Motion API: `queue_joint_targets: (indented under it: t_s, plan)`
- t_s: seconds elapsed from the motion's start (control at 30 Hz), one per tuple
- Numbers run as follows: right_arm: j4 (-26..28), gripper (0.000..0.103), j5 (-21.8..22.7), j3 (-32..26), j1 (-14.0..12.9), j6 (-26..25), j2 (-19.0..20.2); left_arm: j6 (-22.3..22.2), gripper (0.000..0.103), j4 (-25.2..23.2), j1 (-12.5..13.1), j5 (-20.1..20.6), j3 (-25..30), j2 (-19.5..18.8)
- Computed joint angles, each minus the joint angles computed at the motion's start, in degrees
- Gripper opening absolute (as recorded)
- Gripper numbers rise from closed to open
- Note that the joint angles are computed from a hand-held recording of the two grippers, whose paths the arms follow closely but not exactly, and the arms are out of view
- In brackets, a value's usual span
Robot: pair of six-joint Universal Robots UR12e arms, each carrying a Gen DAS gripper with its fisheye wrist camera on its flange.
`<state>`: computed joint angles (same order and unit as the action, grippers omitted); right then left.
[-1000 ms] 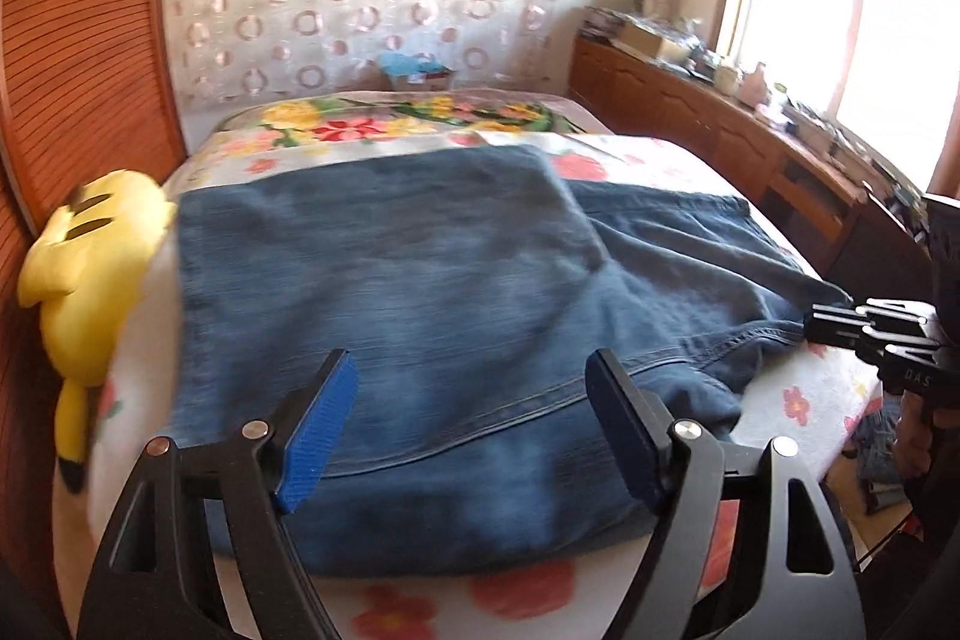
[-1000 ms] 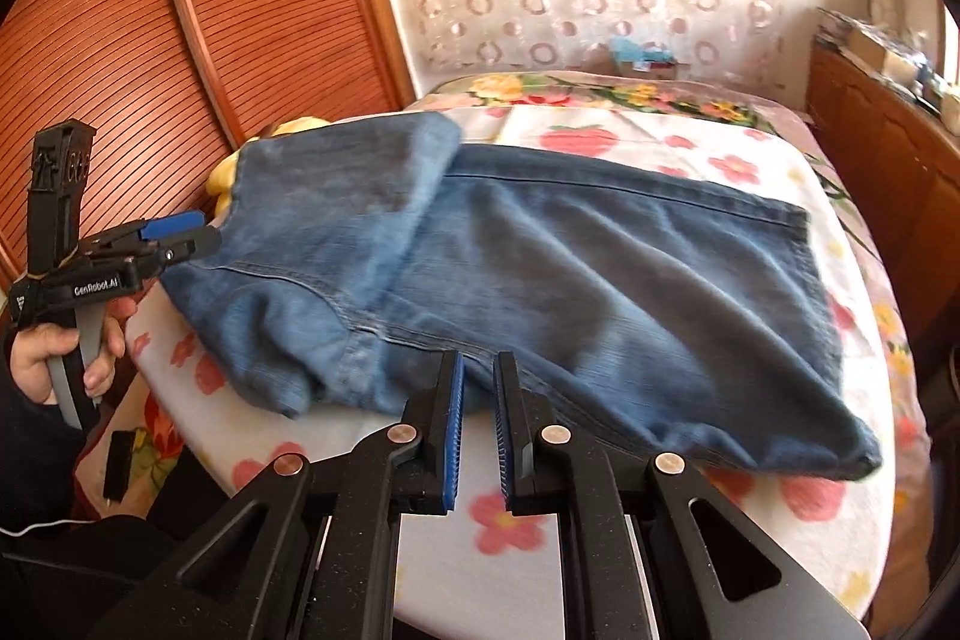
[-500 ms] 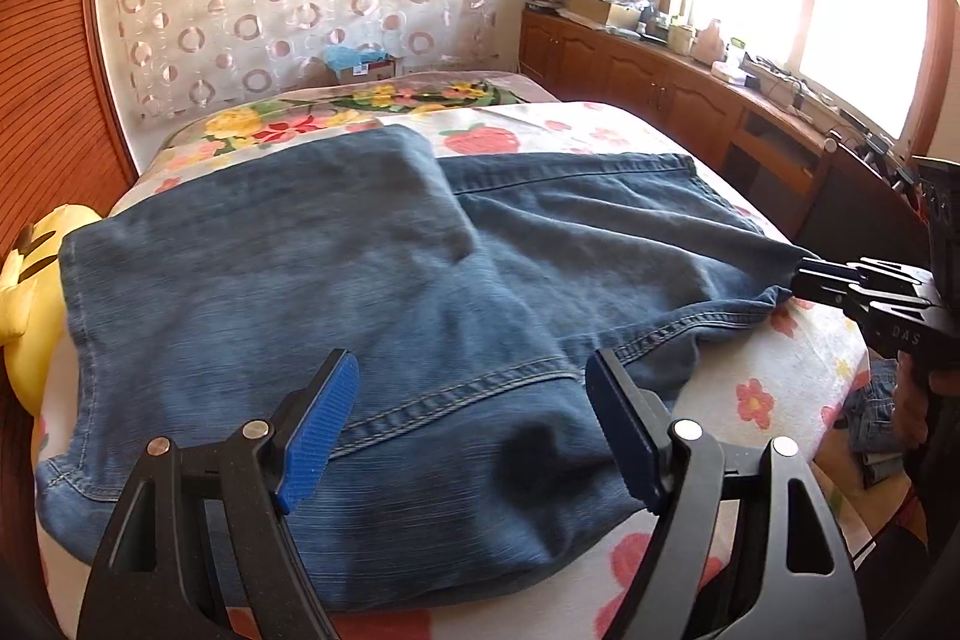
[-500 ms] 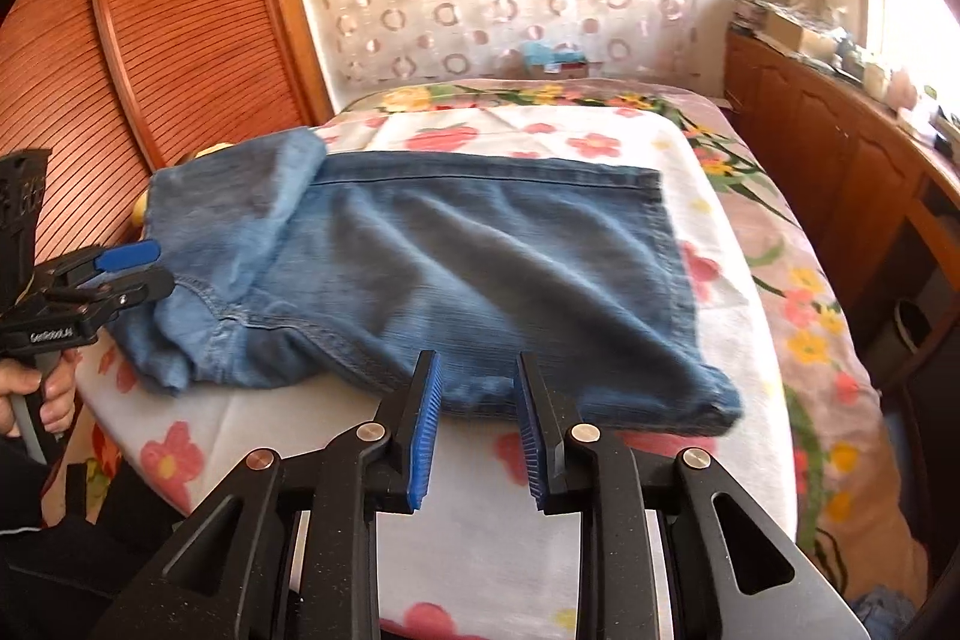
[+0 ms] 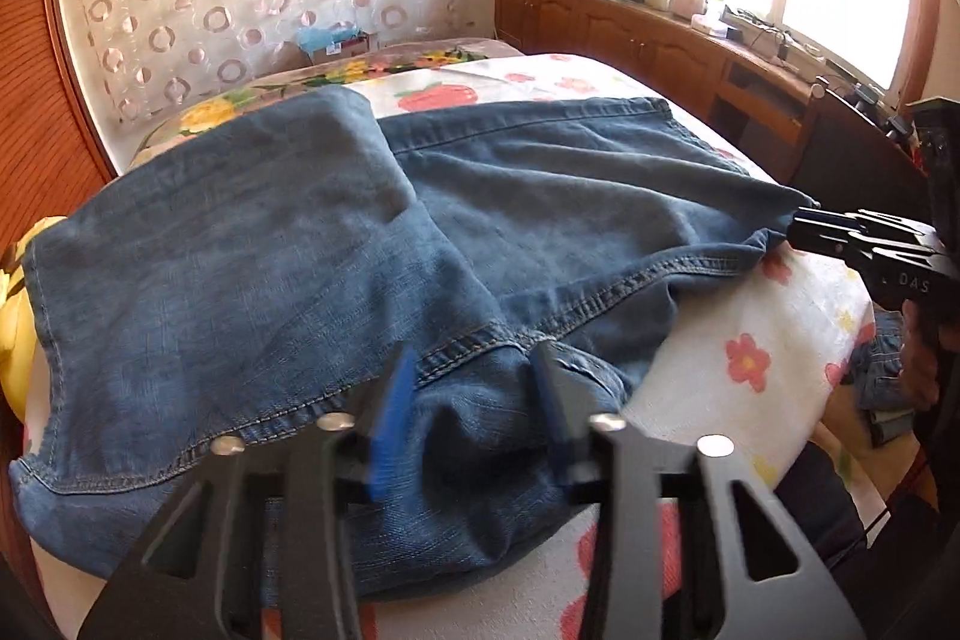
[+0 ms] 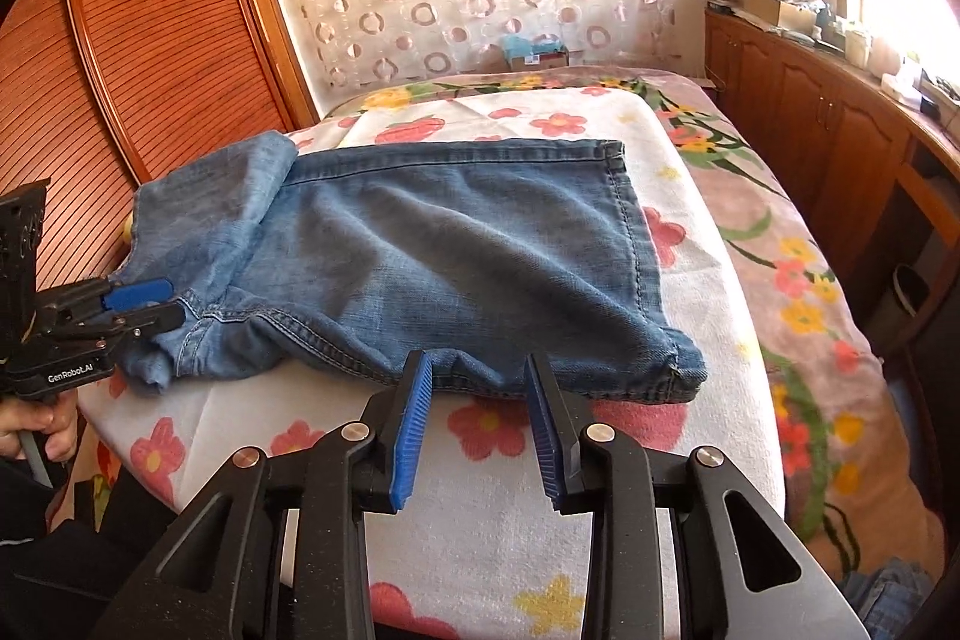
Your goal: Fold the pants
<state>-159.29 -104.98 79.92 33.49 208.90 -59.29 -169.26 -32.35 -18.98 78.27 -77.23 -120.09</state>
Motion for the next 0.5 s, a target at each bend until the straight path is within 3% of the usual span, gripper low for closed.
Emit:
queue_joint_targets:
  t_s: [0.07, 0.1, 0.5]
  plan:
    - [0.02, 0.033, 0.18, -0.17, -0.1, 0.02, 0.22, 0.48, 0.012, -0.41, 0.04, -0.96, -0.17, 0.18]
    - [-0.01, 0.033, 0.28, -0.12, -0.16, 0.06, 0.22, 0.8, 0.008, -0.35, -0.02, -1.12, -0.32, 0.29]
    - [-0.12, 0.033, 0.74, -0.42, -0.42, 0.89, 0.72, 1.72, 0.001, 0.41, 0.16, -6.37, -2.67, 2.8]
